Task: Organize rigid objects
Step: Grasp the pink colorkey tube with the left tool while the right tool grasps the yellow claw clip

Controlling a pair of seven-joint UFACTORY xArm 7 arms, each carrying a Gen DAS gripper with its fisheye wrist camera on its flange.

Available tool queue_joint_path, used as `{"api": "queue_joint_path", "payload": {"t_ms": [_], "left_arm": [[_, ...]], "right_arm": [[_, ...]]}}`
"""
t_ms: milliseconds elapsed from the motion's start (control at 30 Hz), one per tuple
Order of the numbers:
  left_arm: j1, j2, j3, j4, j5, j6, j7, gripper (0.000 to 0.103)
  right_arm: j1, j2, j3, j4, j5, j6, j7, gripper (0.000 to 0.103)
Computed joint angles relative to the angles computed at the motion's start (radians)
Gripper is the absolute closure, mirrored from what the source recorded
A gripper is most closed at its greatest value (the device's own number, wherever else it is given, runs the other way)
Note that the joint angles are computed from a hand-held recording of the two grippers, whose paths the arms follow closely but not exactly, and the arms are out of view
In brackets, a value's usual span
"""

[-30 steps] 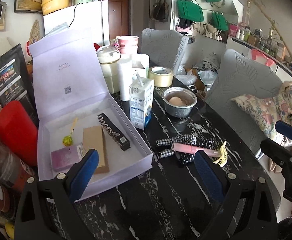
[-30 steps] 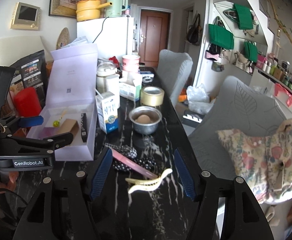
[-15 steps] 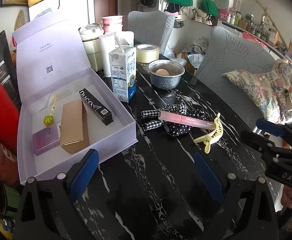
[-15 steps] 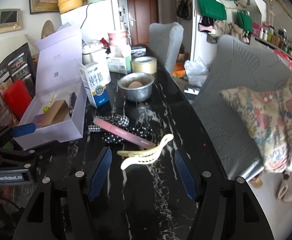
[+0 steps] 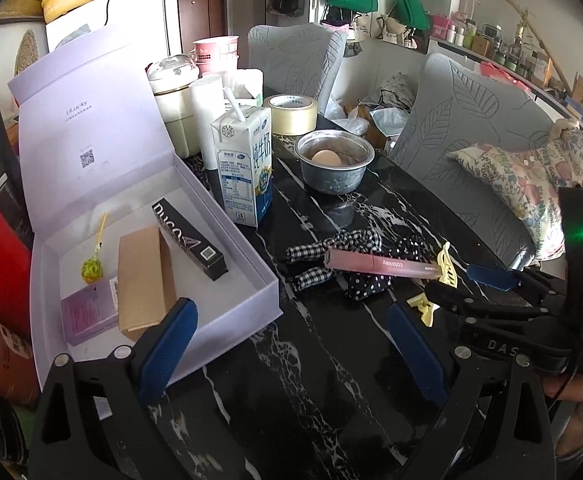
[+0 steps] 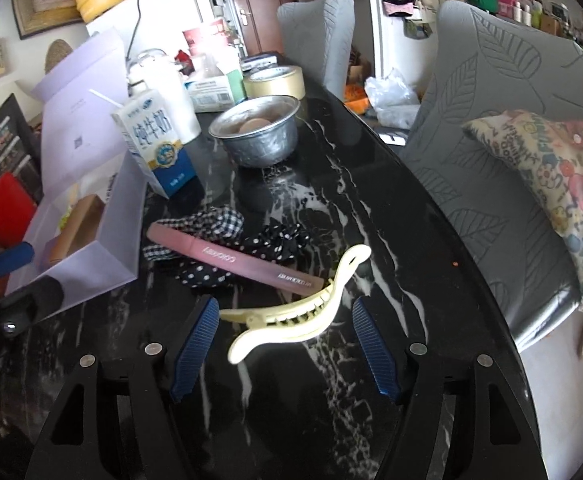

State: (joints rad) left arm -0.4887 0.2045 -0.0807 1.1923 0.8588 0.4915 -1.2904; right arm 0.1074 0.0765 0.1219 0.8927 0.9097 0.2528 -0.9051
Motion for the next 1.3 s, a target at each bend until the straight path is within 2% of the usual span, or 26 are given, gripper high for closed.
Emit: {"api": "queue_joint_path", "payload": {"t_ms": [133, 233, 400, 667, 967, 1067, 1300], "left_arm": [[0.009, 0.035, 0.006, 0.037, -0.023, -0.027, 0.046, 0.005], [0.01, 0.072, 0.017, 0.076, -0.056, -0.05, 0.093, 0.005], [0.003, 0.132, 0.033, 0.14, -0.136, -0.094, 0.191, 0.005], [-0.02, 0.232, 0.047, 0.251, -0.291, -0.109, 0.385, 0.005], [-0.044, 0.345, 0.048, 0.382, -0.443, -0.072, 0.552, 0.005], [-0.06, 0.369, 0.066, 0.409, -0.475, -0.042, 0.556, 0.005], [-0.07, 0.404, 0.06, 0.436, -0.521, -0.018, 0.615, 0.005]], "right_arm": [[-0.008, 0.054, -0.009, 0.042, -0.094, 0.029, 0.105, 0.033], [-0.027, 0.077, 0.005, 0.06, -0.111, 0.044, 0.126, 0.033], [-0.058, 0.084, 0.029, 0.069, -0.071, 0.064, 0.07, 0.033], [-0.078, 0.078, 0.012, 0.07, -0.067, 0.103, 0.056, 0.037], [-0.093, 0.053, -0.017, 0.056, -0.107, 0.149, 0.055, 0.037], [-0.097, 0.046, -0.026, 0.052, -0.112, 0.159, 0.053, 0.037], [-0.1, 0.031, -0.039, 0.036, -0.131, 0.144, 0.034, 0.037]]}}
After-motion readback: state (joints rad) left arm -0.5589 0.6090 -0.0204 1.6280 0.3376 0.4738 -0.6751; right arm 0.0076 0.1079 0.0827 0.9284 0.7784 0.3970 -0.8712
